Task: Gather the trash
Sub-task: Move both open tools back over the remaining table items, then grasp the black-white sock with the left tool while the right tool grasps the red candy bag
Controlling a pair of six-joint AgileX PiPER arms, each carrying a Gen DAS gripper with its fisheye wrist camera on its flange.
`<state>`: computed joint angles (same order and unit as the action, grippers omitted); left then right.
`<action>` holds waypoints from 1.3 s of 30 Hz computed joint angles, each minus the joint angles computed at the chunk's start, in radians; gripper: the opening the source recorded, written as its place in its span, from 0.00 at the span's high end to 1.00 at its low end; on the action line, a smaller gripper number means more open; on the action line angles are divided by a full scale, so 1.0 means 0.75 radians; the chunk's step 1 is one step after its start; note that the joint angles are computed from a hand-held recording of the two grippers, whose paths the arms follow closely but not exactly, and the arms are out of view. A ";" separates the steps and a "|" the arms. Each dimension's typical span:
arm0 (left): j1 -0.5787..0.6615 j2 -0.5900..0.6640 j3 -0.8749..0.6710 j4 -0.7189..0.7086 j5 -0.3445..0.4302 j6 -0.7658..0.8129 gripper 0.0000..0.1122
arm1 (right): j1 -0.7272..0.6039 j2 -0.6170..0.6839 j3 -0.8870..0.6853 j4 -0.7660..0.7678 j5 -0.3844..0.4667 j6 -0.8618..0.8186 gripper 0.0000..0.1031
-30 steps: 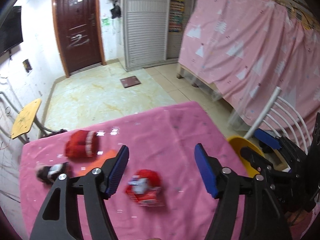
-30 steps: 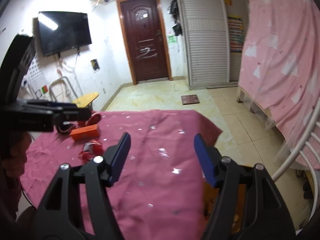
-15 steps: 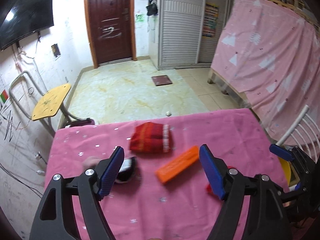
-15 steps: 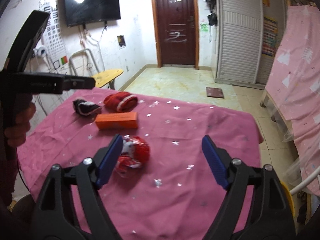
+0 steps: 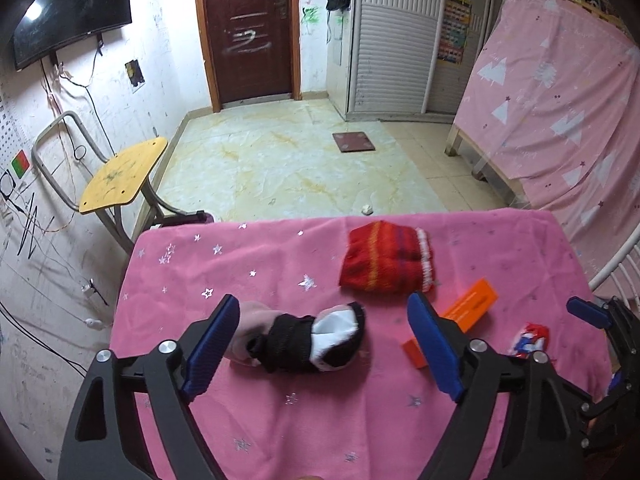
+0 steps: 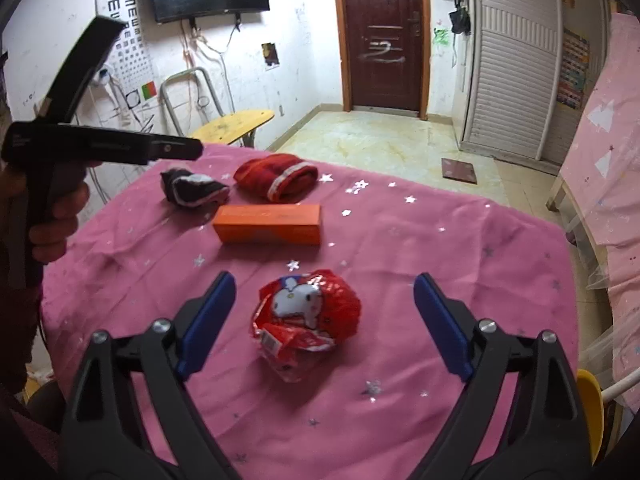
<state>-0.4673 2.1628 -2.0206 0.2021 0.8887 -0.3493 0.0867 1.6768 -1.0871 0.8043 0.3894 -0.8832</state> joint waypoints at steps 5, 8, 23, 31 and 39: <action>0.002 0.048 -0.002 0.001 0.009 0.072 0.22 | 0.036 0.025 -0.022 -0.090 0.005 0.074 0.15; -0.014 0.084 -0.033 0.049 0.035 0.057 0.22 | 0.057 0.045 -0.043 -0.172 0.004 0.150 0.14; -0.048 0.132 -0.048 0.201 0.080 -0.115 0.52 | 0.111 0.081 -0.091 -0.489 -0.001 0.463 0.46; -0.043 -0.002 0.120 0.215 -0.012 -0.190 0.57 | 0.118 0.023 -0.027 -0.468 -0.052 0.442 0.61; -0.102 -0.195 0.305 0.313 -0.064 -0.302 0.57 | 0.071 -0.109 0.072 -0.270 -0.084 0.257 0.61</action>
<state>-0.5438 2.0169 -1.7918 0.4369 0.8408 -0.5761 0.1396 1.5949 -1.0328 0.6019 0.3261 -0.6903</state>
